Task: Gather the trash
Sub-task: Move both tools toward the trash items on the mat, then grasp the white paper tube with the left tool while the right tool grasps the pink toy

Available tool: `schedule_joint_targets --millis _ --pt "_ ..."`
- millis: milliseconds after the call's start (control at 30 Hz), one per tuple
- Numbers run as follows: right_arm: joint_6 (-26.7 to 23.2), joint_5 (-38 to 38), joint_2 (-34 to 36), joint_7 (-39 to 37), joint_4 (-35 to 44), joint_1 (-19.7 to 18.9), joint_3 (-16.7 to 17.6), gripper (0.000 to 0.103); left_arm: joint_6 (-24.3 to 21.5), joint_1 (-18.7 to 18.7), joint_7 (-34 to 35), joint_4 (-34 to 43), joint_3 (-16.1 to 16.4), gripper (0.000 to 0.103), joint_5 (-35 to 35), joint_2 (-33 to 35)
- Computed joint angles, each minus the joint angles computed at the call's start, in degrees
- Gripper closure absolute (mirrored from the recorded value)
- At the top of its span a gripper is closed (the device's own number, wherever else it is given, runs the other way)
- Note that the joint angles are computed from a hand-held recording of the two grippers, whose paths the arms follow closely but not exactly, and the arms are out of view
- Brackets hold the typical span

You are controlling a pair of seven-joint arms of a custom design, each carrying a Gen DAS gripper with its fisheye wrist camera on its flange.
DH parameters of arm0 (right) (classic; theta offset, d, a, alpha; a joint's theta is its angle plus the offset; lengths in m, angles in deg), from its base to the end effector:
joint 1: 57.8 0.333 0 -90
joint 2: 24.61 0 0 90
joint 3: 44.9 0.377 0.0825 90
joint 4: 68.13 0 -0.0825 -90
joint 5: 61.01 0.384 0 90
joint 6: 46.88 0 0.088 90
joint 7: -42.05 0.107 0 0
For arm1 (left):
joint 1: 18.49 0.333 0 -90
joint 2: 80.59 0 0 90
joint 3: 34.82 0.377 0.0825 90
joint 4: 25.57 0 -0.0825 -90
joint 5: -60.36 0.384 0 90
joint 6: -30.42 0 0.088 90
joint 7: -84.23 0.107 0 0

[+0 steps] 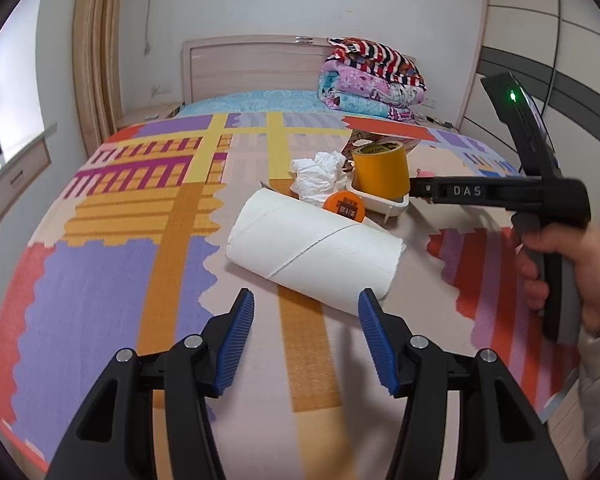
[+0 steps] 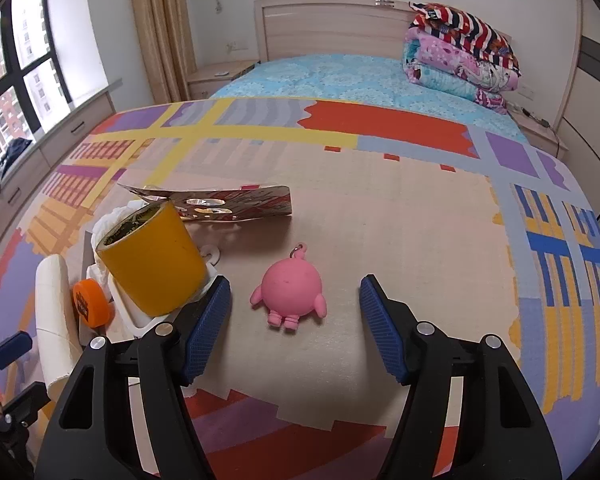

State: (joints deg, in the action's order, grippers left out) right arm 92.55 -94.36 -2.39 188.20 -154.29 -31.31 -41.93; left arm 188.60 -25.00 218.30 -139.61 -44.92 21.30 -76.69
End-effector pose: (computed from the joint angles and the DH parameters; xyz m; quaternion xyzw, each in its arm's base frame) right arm 0.6486 0.3562 0.5624 -0.6183 0.7061 -0.2393 0.2488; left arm 0.6001 -0.1483 0.5637 -0.4661 0.7912 -0.3633 0.1575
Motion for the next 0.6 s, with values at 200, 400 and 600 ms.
schedule_joint_targets --millis 200,400,600 --pt "0.0 -0.9 -0.1 1.3 -0.2 0.2 -0.4 0.036 1.0 -0.8 -1.2 -1.1 -0.4 0.038 0.8 -0.9" --pt "-1.2 -1.7 0.8 0.9 1.4 0.4 -0.6 0.036 5.3 -2.8 -11.3 -1.8 0.5 0.038 12.8 0.9" --pt "-3.9 -2.4 2.1 0.4 3.8 1.2 -1.0 0.055 8.6 -4.1 -23.9 -2.5 2.5 0.048 24.9 1.5"
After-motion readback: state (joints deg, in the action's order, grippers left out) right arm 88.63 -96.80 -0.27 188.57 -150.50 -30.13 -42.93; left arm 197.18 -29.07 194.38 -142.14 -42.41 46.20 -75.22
